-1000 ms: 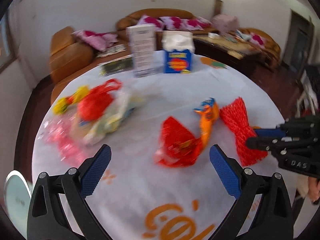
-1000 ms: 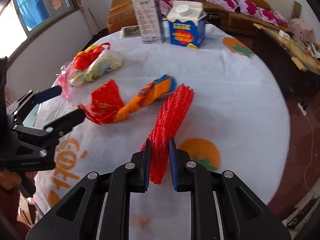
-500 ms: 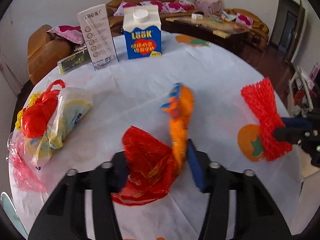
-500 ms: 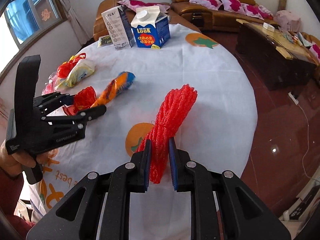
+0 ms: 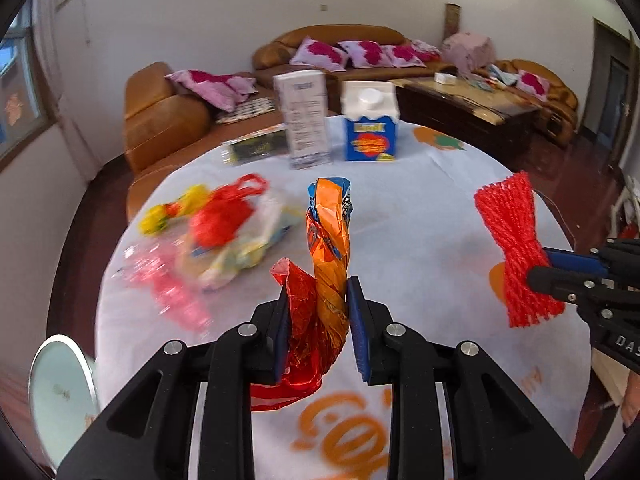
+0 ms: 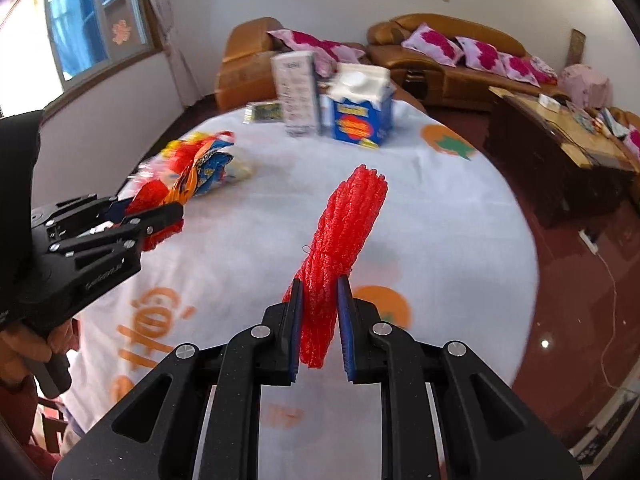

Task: Collect trash
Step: 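Carry net and wrapper over the bin and open both tools to drop them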

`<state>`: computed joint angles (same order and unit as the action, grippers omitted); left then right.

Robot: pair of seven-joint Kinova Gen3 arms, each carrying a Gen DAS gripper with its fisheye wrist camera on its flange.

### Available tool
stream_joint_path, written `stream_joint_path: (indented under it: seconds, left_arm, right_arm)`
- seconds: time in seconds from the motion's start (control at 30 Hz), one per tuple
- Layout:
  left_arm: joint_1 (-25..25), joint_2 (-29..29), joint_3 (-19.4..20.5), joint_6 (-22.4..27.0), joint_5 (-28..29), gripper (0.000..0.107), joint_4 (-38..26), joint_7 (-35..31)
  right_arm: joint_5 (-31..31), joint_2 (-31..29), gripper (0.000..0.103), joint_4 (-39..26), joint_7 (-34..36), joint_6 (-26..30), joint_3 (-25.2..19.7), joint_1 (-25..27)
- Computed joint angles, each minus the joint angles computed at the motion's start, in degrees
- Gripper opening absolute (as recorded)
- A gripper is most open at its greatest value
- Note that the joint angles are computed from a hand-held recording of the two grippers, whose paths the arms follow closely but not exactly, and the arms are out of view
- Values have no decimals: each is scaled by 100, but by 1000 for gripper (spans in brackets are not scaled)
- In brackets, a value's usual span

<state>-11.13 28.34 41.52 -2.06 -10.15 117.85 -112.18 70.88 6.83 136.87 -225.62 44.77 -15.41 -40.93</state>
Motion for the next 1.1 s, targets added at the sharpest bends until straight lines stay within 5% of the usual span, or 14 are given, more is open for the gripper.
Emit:
stream_joint_path:
  seconds: [0.2, 0.5, 1.1]
  left_arm:
    - [-479, -228, -113, -238, -55, 26, 303, 197]
    - [-1594, -151, 310, -184, -439, 26, 407, 576]
    - [-2450, 14, 619, -162, -546, 26, 356, 669]
  right_arm:
    - [196, 328, 17, -556, 333, -16, 25, -106]
    - [280, 796, 17, -1334, 1047, -392, 266, -232]
    - [78, 1348, 17, -2218, 1866, -837, 682, -571]
